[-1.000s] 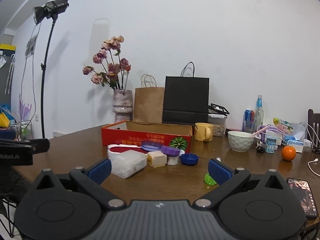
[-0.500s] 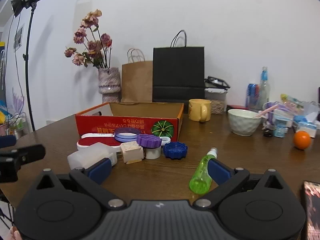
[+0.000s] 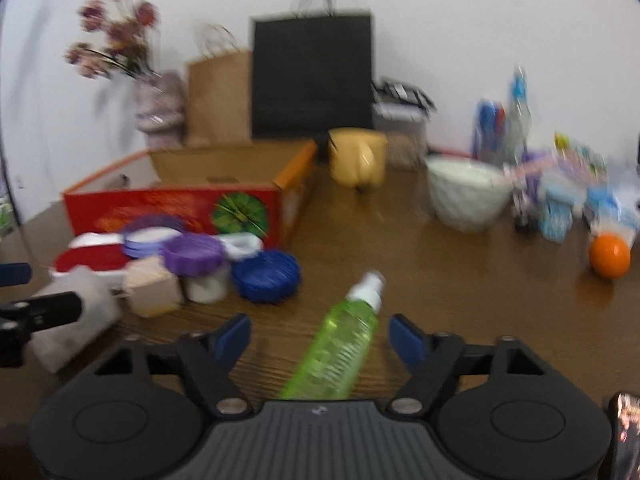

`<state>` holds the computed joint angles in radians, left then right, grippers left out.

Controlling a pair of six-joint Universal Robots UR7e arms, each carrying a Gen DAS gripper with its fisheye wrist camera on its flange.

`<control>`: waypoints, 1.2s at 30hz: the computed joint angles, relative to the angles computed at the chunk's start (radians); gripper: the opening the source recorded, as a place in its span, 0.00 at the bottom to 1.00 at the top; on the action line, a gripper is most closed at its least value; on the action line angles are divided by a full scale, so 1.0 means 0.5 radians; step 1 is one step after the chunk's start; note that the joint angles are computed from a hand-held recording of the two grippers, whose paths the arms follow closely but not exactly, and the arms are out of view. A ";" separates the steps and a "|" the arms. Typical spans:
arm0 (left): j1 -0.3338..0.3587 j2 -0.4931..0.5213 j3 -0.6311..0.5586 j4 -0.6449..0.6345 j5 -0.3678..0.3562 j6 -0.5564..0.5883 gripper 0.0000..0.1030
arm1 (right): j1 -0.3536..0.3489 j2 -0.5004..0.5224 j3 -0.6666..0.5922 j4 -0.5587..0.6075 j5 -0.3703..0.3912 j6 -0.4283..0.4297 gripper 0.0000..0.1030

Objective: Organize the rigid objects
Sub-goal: 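Grasp the green spray bottle with the right tool while the left tool approaches the white plug, then grasp the white square plug with the left tool while the right tool holds the bottle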

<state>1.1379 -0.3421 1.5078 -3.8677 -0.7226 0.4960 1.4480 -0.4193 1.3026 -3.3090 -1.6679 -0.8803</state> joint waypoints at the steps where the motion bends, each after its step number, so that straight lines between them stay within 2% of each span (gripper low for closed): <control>1: 0.008 0.004 -0.026 0.054 0.019 -0.005 0.96 | -0.001 0.010 -0.030 0.043 -0.018 0.019 0.56; 6: 0.040 -0.009 -0.064 0.204 0.025 -0.088 0.96 | -0.007 0.042 -0.103 0.119 -0.031 0.002 0.53; 12: 0.041 0.070 -0.172 0.092 0.169 0.048 0.96 | -0.013 0.042 -0.116 0.243 0.052 0.003 0.31; 17: 0.043 0.067 -0.148 -0.086 0.275 0.060 0.96 | 0.001 0.041 -0.058 0.205 0.074 -0.103 0.31; 20: 0.001 0.121 -0.206 -0.324 0.330 0.306 0.96 | -0.006 0.024 -0.042 0.231 0.104 -0.091 0.31; 23: -0.041 0.149 -0.227 -0.473 0.206 0.487 0.96 | -0.007 0.033 -0.054 0.181 0.098 -0.056 0.30; 26: -0.046 0.090 -0.167 -0.242 0.020 0.314 0.96 | 0.010 0.062 -0.054 0.049 0.040 -0.161 0.32; 28: -0.034 0.077 -0.193 -0.018 -0.039 0.194 0.96 | 0.007 0.063 -0.074 0.094 0.036 -0.145 0.33; 30: -0.026 0.085 -0.252 0.199 -0.031 0.129 0.91 | -0.003 0.049 -0.088 0.168 0.045 -0.093 0.33; 33: 0.008 0.083 -0.323 0.472 -0.076 0.016 0.90 | -0.017 0.035 -0.081 0.185 0.079 -0.077 0.32; 35: 0.030 0.105 -0.399 0.604 -0.049 -0.068 0.87 | -0.023 0.027 -0.076 0.195 0.097 -0.073 0.32; 36: 0.037 0.124 -0.421 0.581 -0.041 -0.035 0.86 | -0.026 0.023 -0.071 0.202 0.110 -0.069 0.33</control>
